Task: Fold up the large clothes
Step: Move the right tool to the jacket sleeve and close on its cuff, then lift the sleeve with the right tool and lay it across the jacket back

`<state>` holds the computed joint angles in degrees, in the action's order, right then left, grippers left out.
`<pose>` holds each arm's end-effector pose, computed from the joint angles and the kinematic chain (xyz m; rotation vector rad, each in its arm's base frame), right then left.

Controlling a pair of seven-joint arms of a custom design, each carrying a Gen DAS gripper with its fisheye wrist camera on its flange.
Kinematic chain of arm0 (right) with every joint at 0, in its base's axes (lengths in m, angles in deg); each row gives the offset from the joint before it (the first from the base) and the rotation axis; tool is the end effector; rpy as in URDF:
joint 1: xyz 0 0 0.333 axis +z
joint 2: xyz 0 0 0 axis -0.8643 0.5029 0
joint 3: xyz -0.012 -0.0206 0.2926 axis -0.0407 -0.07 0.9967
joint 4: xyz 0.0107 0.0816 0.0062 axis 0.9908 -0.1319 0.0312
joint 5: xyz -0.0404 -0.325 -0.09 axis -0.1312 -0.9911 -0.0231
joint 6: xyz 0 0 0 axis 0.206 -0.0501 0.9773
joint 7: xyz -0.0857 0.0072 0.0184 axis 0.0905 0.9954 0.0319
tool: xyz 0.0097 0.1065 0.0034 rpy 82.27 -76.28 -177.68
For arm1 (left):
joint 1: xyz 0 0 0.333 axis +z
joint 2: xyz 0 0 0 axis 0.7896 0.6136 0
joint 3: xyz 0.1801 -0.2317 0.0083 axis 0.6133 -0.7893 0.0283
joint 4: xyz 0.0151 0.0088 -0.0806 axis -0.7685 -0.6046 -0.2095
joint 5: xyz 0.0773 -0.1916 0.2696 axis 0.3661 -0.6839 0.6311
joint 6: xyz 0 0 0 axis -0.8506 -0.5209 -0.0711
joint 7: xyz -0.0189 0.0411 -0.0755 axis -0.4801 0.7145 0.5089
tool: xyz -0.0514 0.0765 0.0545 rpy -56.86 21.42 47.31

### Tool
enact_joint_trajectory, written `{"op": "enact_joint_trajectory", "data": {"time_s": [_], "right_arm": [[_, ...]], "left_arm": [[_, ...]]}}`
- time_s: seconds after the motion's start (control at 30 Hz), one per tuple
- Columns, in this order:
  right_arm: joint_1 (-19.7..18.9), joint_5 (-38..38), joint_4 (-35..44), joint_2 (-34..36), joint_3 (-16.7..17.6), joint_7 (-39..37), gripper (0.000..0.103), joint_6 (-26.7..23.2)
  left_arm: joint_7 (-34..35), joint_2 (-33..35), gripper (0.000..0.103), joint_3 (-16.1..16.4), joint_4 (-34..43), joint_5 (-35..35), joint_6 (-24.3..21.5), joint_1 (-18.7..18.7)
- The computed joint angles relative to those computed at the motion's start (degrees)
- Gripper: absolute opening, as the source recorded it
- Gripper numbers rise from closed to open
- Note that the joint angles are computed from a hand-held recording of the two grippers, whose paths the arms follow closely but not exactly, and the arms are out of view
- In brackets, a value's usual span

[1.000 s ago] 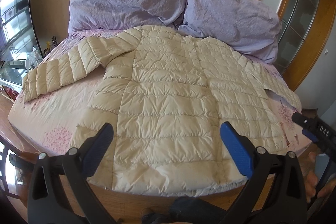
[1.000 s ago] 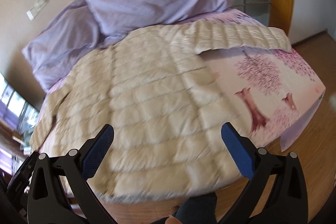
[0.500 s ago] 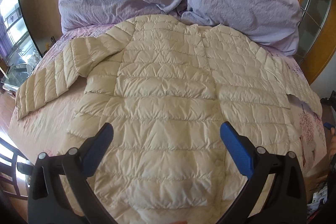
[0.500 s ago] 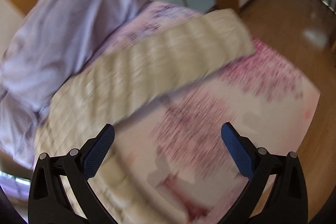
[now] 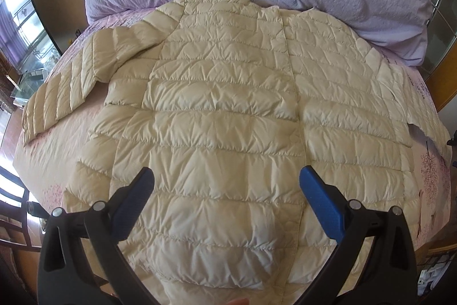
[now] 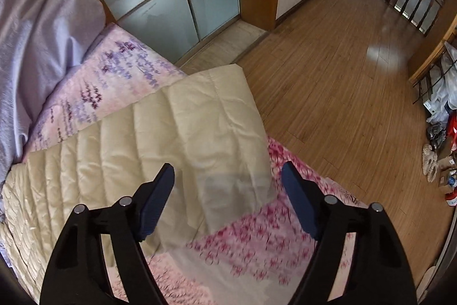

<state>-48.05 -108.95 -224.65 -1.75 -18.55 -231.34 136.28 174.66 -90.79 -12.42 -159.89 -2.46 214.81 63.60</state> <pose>0.4363 0.1218 0.3846 -0.6598 2.7940 -0.5364 0.5139 0.1035 0.4846 -1.8825 2.0377 -0.5025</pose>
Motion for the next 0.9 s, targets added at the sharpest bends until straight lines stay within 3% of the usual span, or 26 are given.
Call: {"op": "enact_joint_trajectory", "data": {"time_s": [0.17, 0.27, 0.47, 0.53, 0.6, 0.9], "right_arm": [[-0.22, 1.15, -0.56, 1.80, -0.73, -2.51, 0.067, 3.17], [0.13, -0.31, 0.36, 2.48, -0.23, -2.04, 0.064, 1.52], [1.29, -2.02, 2.05, 3.21, 0.03, -3.94, 0.036, -0.51], [1.62, -1.88, 3.01, 3.85, 0.03, -4.90, 0.019, -0.72], [2.18, -1.52, 4.06, 4.28, 0.25, -5.69, 0.013, -1.99], [5.69, -4.60, 11.53, 6.00, 2.00, -1.78, 0.009, -9.33]], "left_arm": [[-1.20, -0.19, 0.101, -0.18, -0.61, 0.61, -0.18, -0.17], [-1.57, -0.71, 0.101, -0.35, -1.30, 1.13, 0.28, -0.37], [0.25, -0.66, 0.101, 0.00, -1.14, -0.94, -0.81, -0.49], [2.13, -0.31, 0.101, 0.24, -0.60, -2.56, -1.90, -0.41], [4.46, 0.10, 0.101, 0.42, 0.00, -4.22, -2.88, -0.28], [13.13, 3.89, 0.101, 0.99, 5.50, -10.43, -6.44, 1.37]]}}
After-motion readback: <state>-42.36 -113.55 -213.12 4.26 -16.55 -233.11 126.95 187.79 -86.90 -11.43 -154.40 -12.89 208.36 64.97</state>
